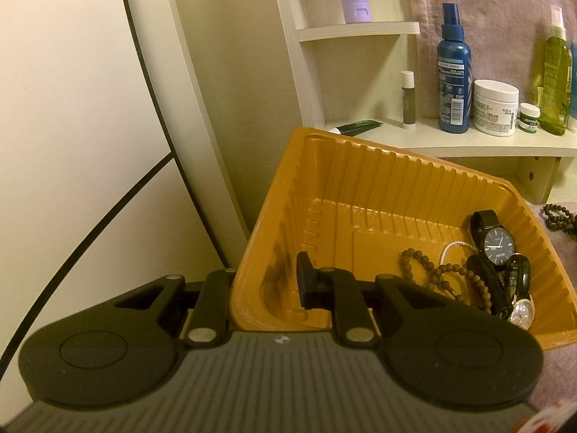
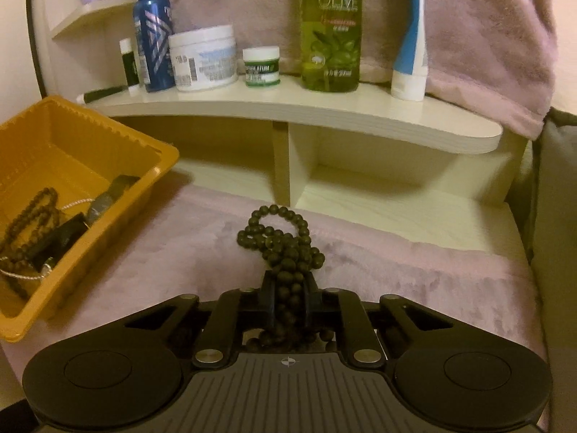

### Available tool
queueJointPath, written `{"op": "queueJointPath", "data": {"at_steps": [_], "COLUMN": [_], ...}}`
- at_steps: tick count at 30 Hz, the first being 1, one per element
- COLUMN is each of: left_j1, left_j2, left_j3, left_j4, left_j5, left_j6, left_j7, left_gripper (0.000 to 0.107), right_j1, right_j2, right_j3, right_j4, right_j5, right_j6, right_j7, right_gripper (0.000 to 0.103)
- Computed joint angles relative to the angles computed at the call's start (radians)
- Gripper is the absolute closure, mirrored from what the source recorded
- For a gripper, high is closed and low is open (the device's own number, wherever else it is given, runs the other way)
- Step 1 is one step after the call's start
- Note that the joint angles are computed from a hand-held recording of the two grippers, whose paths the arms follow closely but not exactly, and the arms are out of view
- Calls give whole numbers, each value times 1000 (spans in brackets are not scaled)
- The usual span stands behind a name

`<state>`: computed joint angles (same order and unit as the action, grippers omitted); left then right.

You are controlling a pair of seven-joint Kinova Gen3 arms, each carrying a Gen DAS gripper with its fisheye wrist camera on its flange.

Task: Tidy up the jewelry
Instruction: 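Lift the bead strands into the orange tray and open the right tool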

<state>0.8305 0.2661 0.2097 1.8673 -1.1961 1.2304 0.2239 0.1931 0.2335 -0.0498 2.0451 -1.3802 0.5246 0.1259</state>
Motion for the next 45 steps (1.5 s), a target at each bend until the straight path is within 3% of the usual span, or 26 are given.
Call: {"op": "queueJointPath", "data": {"at_steps": [10, 20, 30, 38, 45], "left_j1": [1, 1, -1, -3, -4], "left_j2": [-5, -11, -18, -22, -26], "left_j3": [4, 8, 14, 18, 20], "left_j4": [8, 20, 31, 35, 40], "left_j5": [-8, -17, -26, -30, -33], "left_j6": [-1, -5, -10, -14, -17], "left_j7": [2, 11, 21, 26, 32], "left_gripper": [91, 91, 91, 91, 91], "right_j1": [36, 3, -43, -83, -151], "right_j2": [-118, -226, -286, -281, -242], "right_j3": [71, 134, 176, 172, 101], "right_j4": [-41, -112, -192, -245, -266], "right_j5": [68, 121, 92, 28, 46], "right_j6": [186, 294, 389, 488, 427], "right_j7": [-112, -199, -235, -251, -300], "right_gripper": [89, 89, 89, 89, 89]}}
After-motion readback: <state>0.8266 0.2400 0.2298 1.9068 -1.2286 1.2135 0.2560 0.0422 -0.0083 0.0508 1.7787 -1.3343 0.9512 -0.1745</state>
